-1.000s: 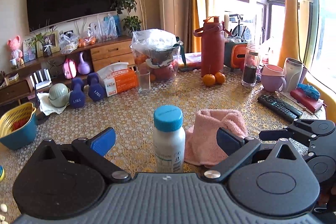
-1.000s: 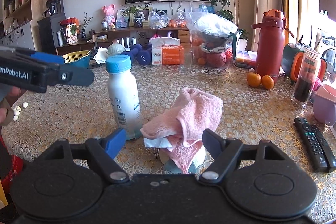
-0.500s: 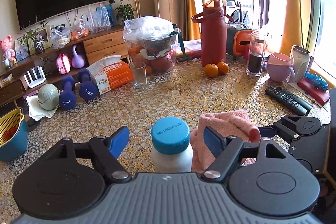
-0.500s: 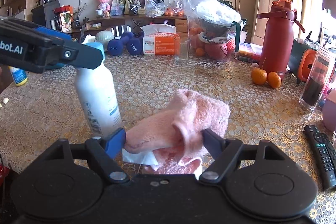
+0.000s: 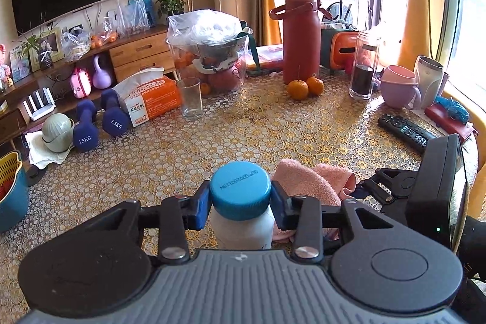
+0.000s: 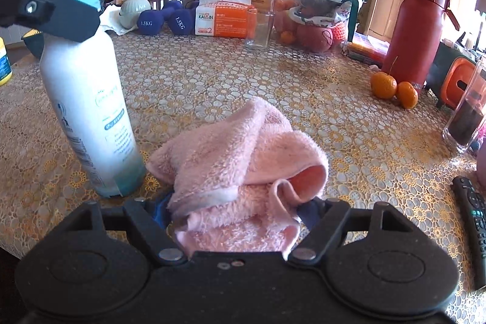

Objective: Organize objects
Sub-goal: 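Close the right gripper on the pink towel while the left gripper grasps the white bottle, then lift the pink towel with the right gripper while the left gripper lifts the bottle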

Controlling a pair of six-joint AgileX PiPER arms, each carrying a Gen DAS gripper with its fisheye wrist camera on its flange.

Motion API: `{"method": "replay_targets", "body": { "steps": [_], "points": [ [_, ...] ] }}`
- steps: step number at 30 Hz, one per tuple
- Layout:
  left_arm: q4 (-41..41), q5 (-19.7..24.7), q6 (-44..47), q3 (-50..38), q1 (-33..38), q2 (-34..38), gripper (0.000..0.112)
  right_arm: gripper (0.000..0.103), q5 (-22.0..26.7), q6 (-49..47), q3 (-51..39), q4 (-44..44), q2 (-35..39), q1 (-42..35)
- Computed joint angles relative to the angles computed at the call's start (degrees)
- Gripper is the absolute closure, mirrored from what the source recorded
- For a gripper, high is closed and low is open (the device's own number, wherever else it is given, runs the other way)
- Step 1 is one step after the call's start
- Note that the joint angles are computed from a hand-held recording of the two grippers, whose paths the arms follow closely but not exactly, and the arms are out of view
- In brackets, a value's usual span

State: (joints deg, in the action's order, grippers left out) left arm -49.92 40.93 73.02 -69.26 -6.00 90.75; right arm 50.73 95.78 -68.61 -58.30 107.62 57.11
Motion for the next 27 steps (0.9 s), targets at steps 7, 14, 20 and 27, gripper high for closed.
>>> {"method": "replay_targets", "body": {
  "steps": [7, 14, 20, 27],
  "points": [
    [0.6, 0.4, -0.6, -0.1, 0.1, -0.2, 0.073, 0.053, 0.7, 1.5, 0.9, -2.5, -0.2, 1.2],
    [1.0, 1.2, -1.4, -0.6, 0.4, 0.0, 0.073, 0.079, 3.7, 8.8, 3.8, -8.0, -4.7, 4.1],
    [1.3, 2.9, -2.2, -1.6, 1.2, 0.5, 0.073, 0.08, 4.3, 18.9, 9.3, -15.3, -13.5, 7.9],
    [2.1, 4.4, -3.3, -2.6, 1.5, 0.9, 0.073, 0.08, -4.5, 22.5, 9.9, -20.2, -16.0, 6.8]
  ]
}}
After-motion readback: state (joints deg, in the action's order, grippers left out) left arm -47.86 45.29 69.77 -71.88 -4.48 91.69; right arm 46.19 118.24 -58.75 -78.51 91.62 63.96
